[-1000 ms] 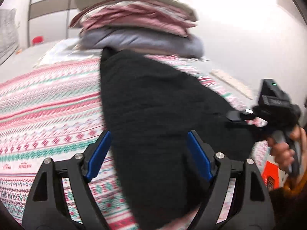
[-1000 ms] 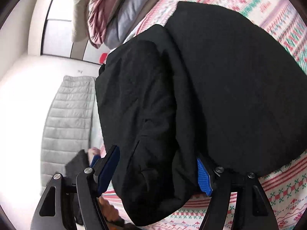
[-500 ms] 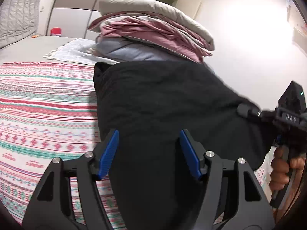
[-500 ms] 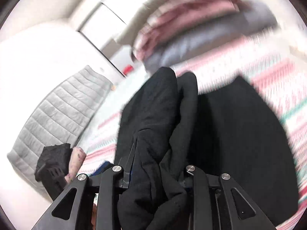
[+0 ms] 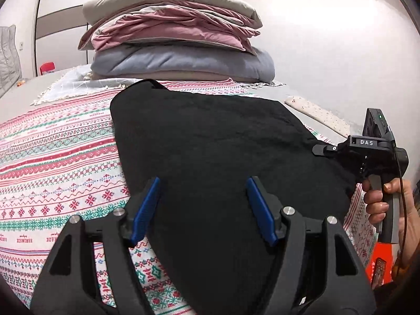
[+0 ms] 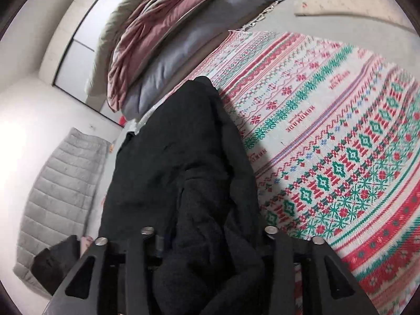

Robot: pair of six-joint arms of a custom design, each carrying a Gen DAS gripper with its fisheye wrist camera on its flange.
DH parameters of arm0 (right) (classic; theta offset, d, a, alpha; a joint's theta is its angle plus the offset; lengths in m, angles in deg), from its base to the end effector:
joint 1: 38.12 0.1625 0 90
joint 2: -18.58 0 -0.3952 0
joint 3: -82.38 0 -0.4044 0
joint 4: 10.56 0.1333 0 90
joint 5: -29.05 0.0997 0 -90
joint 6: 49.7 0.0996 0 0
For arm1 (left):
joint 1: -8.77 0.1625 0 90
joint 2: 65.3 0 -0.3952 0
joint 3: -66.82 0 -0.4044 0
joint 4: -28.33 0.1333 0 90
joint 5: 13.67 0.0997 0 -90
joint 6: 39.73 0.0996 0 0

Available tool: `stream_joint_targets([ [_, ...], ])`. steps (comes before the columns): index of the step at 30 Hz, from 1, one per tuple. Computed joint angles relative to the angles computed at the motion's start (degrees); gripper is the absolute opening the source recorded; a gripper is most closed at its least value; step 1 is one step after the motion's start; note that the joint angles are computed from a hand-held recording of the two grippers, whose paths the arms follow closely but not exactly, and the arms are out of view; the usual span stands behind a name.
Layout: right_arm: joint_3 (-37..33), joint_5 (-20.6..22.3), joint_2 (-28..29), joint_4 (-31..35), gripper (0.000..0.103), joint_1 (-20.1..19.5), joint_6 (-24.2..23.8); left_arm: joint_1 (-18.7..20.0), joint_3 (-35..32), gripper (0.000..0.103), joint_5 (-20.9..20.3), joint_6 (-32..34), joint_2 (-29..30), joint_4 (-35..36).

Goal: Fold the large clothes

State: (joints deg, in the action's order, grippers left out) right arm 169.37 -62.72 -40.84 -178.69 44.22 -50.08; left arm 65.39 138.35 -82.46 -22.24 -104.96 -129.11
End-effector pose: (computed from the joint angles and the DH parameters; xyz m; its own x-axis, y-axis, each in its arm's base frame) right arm 0.0358 -0.7109 0.3293 -0.9880 0.1527 0.0247 0.0781 0.6306 -0.7721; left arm -0.2893 -0.7468 0.1837 -0.7184 0.5257 -0.4555 0.6956 0.5465 -0.4664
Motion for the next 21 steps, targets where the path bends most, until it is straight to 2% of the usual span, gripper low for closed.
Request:
stream_joint_targets([
  [1, 0.3, 1.7, -0.5, 0.5, 0.049, -0.5, 0.3, 0.1, -0.1, 0.069, -0.2, -0.6, -0.2, 0.6],
  [3, 0.4, 1.6, -1.4, 2.2, 0.056, -0.5, 0.7, 0.3, -0.2, 0.069, -1.0, -2.6, -1.1, 2.3],
  [5, 1.5, -0.7, -3.3, 2.5, 0.056, 0.3, 0.8, 0.2, 0.3, 0.069, -2.1, -3.1, -2.1, 2.2],
  [7, 4.9, -3.4, -6.2, -0.7, 0.056, 1.6, -1.1, 0.0, 1.0, 0.069, -2.9, -1.6, -2.6, 1.8],
  [10, 8.8, -5.9, -8.9, -3.7, 0.056, 3.2, -3.4, -0.6, 0.6, 0.069, -1.9, 0.2, -2.5, 4.6],
  [13, 9.0, -5.3, -9.4, 0.8, 0.059, 2.5, 0.4, -0.9, 1.7, 0.069, -1.4, 0.8, -2.6, 3.2],
  [14, 8.9, -3.2, -9.4, 1.9, 0.06, 1.8, 1.9, -0.9, 1.8, 0.069, -2.0, 0.9, -2.7, 3.0],
  [17, 9.9, 4.1, -9.7, 0.9, 0.034, 0.7, 3.5, -1.3, 2.1, 0.069, -4.2, 2.4, -3.1, 1.3],
  [18, 11.0, 9.2, -10.6, -0.2, 0.032, 0.0, 3.5, -1.6, 1.9, 0.069, -4.2, 3.6, -3.0, 1.2],
  [19, 11.7, 12.1, -10.9, -0.9, 0.031, -0.4, 3.8, -1.9, 1.7, 0.069, -3.8, 4.9, -2.8, 1.5],
  [20, 12.5, 13.8, -11.6, -0.7, 0.031, -0.7, 5.3, -2.1, 1.6, 0.069, -2.9, 5.6, -2.6, 2.5],
  [21, 12.9, 13.1, -11.9, 0.8, 0.031, -0.9, 6.6, -2.3, 1.2, 0.069, -1.9, 5.7, -2.4, 5.0],
])
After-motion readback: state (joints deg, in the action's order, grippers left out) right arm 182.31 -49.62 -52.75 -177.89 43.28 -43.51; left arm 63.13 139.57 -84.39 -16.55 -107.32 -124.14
